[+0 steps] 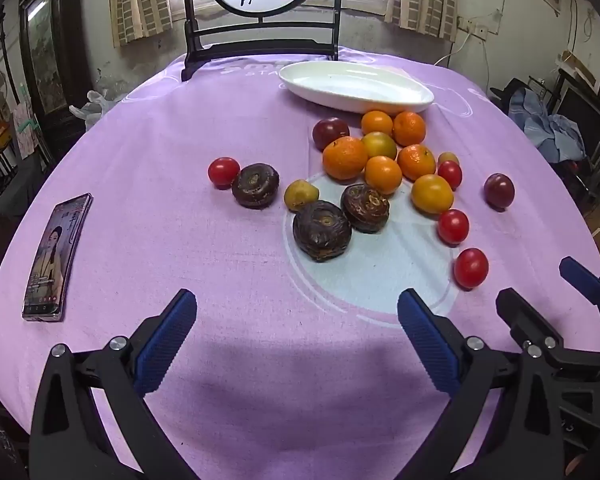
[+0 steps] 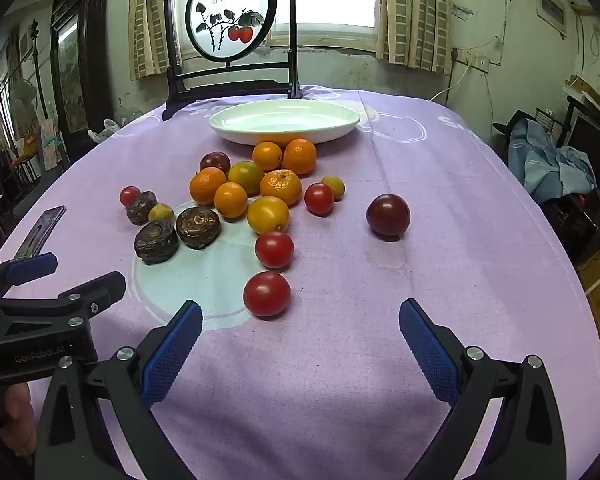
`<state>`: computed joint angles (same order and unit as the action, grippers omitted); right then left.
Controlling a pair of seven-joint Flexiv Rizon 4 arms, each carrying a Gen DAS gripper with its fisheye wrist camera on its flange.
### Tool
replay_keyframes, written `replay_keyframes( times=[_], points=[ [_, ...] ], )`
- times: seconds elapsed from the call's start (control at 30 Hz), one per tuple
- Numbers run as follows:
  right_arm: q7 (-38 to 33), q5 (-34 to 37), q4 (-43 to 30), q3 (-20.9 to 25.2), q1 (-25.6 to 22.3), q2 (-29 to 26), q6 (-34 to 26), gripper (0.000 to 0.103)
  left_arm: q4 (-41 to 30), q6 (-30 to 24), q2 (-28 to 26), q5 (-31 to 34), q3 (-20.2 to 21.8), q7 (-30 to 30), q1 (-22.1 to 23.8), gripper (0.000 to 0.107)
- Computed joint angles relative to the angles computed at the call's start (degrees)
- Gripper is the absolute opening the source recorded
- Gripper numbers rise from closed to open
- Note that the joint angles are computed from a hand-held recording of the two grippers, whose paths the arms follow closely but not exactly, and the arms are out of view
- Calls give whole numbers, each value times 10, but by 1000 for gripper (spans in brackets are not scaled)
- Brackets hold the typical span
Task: Organize fruits
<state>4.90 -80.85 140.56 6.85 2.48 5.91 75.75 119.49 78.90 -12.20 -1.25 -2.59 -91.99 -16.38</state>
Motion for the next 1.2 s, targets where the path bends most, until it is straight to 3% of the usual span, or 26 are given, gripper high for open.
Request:
replay_keyframes(
  times=[0.2,0.27,0.4,0.53,1.2],
  points=[
    [13,-27,3,-3,-6,4,5,100,1,8,4,13,16,6,2,98],
    [-5,0,-1,4,4,0,-11,100,-35,-19,-7,105,49,-70,-40,98],
    [-2,-6,3,-1,0,4,1,100,-49,-27,-12,127,45,-90,-39,98],
    [7,-17,0,-3,-2,-2,4,100,-27,-16,-2,96,23,-62,-14,98],
    [7,-17,1,-4,-4,-2,9,100,-22,-20,-7,62,14,-42,-7,98]
  ],
)
